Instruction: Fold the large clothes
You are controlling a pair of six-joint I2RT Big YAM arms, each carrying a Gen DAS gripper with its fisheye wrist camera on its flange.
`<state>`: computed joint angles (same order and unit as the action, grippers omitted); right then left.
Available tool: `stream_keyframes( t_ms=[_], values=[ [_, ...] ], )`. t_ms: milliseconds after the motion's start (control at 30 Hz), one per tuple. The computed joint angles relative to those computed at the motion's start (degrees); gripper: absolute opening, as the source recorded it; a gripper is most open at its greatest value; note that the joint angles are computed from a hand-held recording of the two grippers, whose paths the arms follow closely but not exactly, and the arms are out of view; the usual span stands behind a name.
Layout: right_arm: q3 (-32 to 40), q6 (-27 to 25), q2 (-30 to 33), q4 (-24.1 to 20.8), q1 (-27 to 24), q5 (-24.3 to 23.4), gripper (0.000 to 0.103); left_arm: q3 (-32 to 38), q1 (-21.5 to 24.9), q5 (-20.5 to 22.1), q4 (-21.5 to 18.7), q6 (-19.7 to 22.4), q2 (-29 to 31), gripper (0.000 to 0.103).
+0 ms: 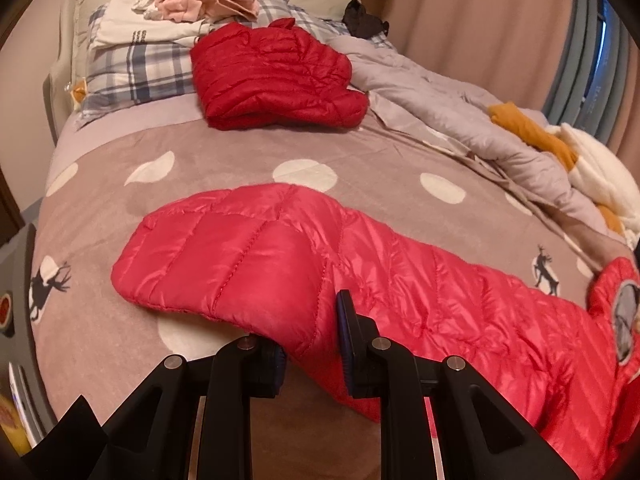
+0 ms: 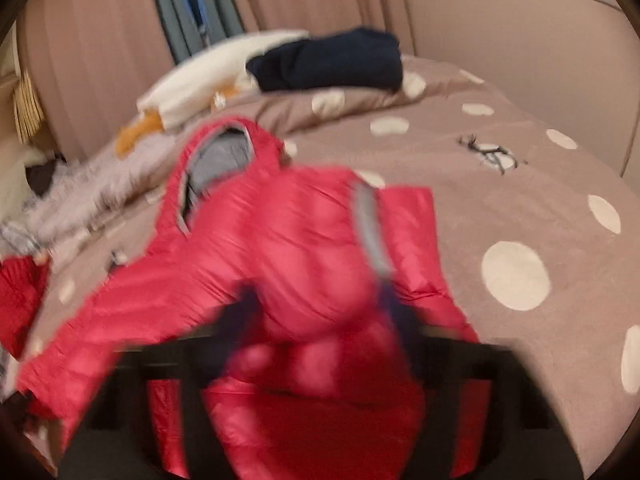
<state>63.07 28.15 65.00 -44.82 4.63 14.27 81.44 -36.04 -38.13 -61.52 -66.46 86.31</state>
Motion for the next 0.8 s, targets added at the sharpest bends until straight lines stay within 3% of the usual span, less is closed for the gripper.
stream_keyframes(
  t_ms=[67,300,400,533,567,633,667,700,800],
  values=[
    [0.05,0.08,0.76,-0.27,0.53,1.40,0.008,1.00,-0.21,-0.78,-1.40,0.44,0.97,0.018],
    [-1.59,-4.01,-3.63,10.38,7.01,0.19,0.006,0.67,-0.49,-1.62,-1.54,2.30,0.86,0.018],
    [-1.13,-4.95,-3.80,13.00,10.86,-4.41,0.006,0.25,-0.06,-0.37,-1.29,2.14,0.56,0.018],
    [1.32,-8.50,-1.40,11.38,15.77,-10.39,0.007,-0.10,0.27,0.98,-0.53,1.13,0.02,0.018],
    [1.69,-10.07,-0.95,11.22,17.09,-9.63,0.011,-0.51,0.30,1.34,0.03,0.72,-0.37,0.018],
    [1.74,-12.39,-0.50,11.37,18.89,-4.44,0.036,-0.45,0.37,1.76,-0.10,0.05,-0.40,0.018],
    [1.73,-12.33,-0.36,10.83,19.33,-0.91,0.056,-0.32,0.40,2.01,-0.21,-0.15,-0.32,0.018],
    [1.47,-11.36,-0.53,10.36,18.79,0.66,0.065,-0.25,0.40,2.10,-0.19,-0.28,-0.27,0.018],
    [0.68,-7.51,-1.52,10.02,14.67,-1.80,0.064,0.17,0.36,1.94,-0.70,-0.45,0.07,0.018]
  ],
)
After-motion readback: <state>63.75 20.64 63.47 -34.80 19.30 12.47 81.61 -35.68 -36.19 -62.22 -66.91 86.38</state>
